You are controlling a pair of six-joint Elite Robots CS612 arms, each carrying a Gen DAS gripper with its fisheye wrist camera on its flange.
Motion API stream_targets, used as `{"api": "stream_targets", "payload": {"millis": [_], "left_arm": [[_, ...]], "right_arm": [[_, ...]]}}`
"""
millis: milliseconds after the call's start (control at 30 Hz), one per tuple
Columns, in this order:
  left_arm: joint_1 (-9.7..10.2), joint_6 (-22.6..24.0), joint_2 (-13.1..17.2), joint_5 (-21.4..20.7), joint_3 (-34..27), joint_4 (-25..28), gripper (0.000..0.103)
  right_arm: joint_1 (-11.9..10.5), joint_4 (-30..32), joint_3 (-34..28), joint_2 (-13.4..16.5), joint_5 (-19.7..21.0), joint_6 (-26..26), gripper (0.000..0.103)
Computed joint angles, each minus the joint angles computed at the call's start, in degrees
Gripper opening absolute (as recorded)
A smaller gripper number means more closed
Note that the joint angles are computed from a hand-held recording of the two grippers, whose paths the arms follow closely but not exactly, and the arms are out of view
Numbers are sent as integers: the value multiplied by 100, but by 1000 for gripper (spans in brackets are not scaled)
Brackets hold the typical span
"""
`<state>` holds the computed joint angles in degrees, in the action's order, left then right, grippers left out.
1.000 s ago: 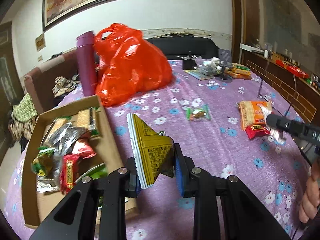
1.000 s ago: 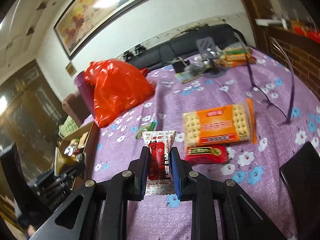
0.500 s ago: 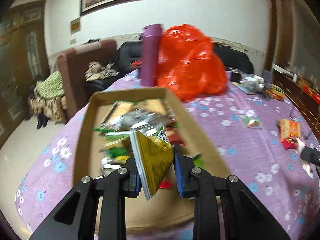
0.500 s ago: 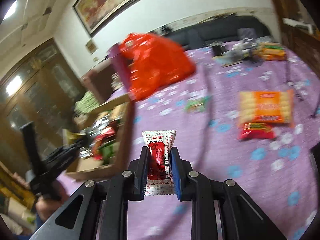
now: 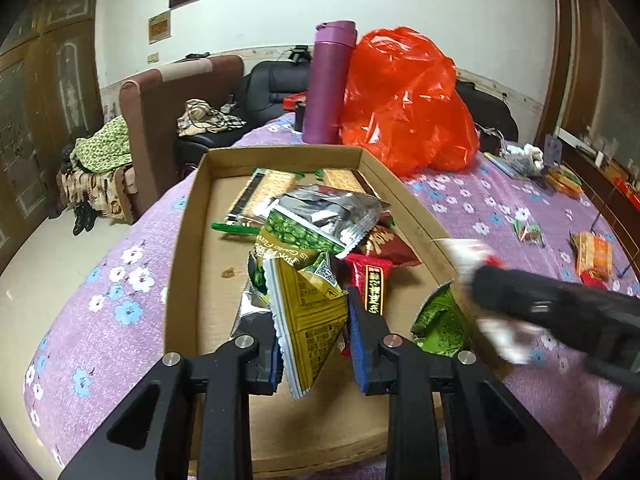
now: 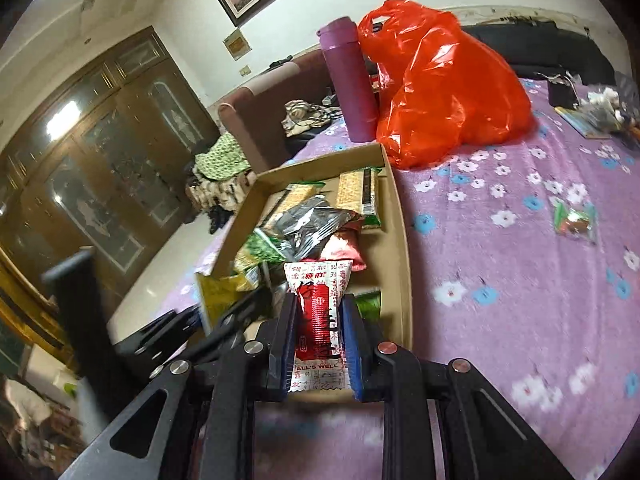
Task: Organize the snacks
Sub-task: 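Carry both snacks over the cardboard box and open both grippers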
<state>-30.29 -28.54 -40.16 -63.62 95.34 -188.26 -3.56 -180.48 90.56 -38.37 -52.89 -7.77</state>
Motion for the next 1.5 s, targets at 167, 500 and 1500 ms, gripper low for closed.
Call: {"api": "stream_targets", "payload": {"millis": [167, 500, 1500], "left_arm": [[13, 88, 13, -130, -39, 41, 26], [5, 157, 15, -142, -59, 100, 31], [-145, 335, -2, 479, 83, -398, 56]], "right_arm": [[32, 206, -172, 171, 58, -186, 24], [-43, 260, -242, 243, 400, -136, 26], [-232, -21, 96, -116, 524, 118, 30]]}}
